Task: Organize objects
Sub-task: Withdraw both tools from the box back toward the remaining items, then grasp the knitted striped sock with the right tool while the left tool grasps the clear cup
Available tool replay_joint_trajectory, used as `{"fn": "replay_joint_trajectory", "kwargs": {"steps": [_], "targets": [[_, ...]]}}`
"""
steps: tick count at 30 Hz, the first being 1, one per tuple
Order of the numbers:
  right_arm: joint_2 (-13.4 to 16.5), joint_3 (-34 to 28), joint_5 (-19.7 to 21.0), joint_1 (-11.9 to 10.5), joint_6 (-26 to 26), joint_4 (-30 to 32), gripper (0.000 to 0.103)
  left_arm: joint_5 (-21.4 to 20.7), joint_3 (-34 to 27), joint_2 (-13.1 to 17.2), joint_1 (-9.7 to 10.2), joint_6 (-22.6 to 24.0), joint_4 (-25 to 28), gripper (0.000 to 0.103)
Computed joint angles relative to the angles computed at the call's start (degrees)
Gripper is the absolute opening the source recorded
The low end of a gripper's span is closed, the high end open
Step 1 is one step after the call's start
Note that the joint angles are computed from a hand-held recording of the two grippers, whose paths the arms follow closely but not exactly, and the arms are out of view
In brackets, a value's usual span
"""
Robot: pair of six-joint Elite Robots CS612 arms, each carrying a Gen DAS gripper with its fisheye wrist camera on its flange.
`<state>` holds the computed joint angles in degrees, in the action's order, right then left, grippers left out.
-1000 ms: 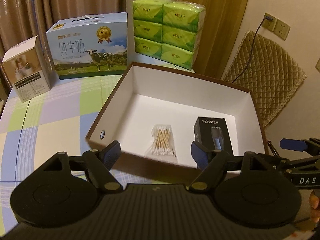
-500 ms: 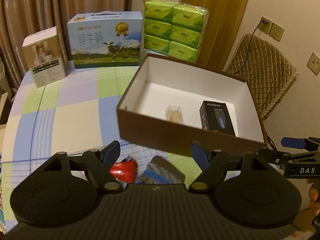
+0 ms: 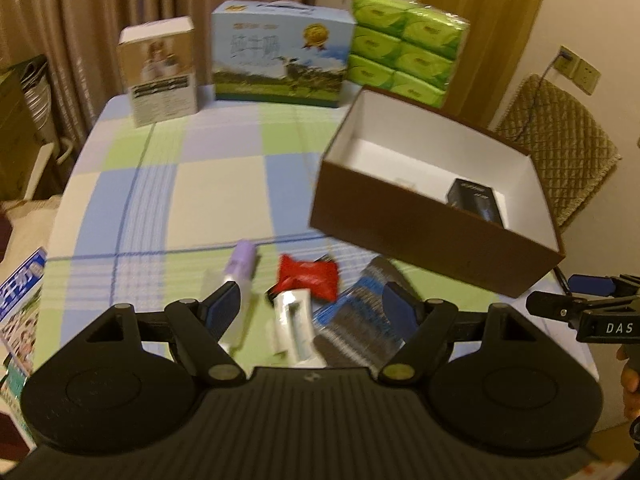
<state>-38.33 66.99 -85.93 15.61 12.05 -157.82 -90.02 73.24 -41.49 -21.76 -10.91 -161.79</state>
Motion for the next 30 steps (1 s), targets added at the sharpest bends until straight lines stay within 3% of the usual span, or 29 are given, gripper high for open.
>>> {"fn": "replay_joint_trajectory", "kwargs": {"steps": [8,18,30], "targets": [[1.8,-2.7,2.8,0.7,-0.8,3.4,0.095,2.0,3.5,-1.4,1.12,-2.5,1.0,0.075],[4.6,-6.5,5.4,1.2,1.6,5.9,0.095,3.0,4.2,-1.1,2.05,-3.8,2.1,0.075],[6.4,-8.7,4.3,1.2,5.8,8.3,0.095,2.1,2.6,1.5,2.88,-2.3,3.6,0.073]]}}
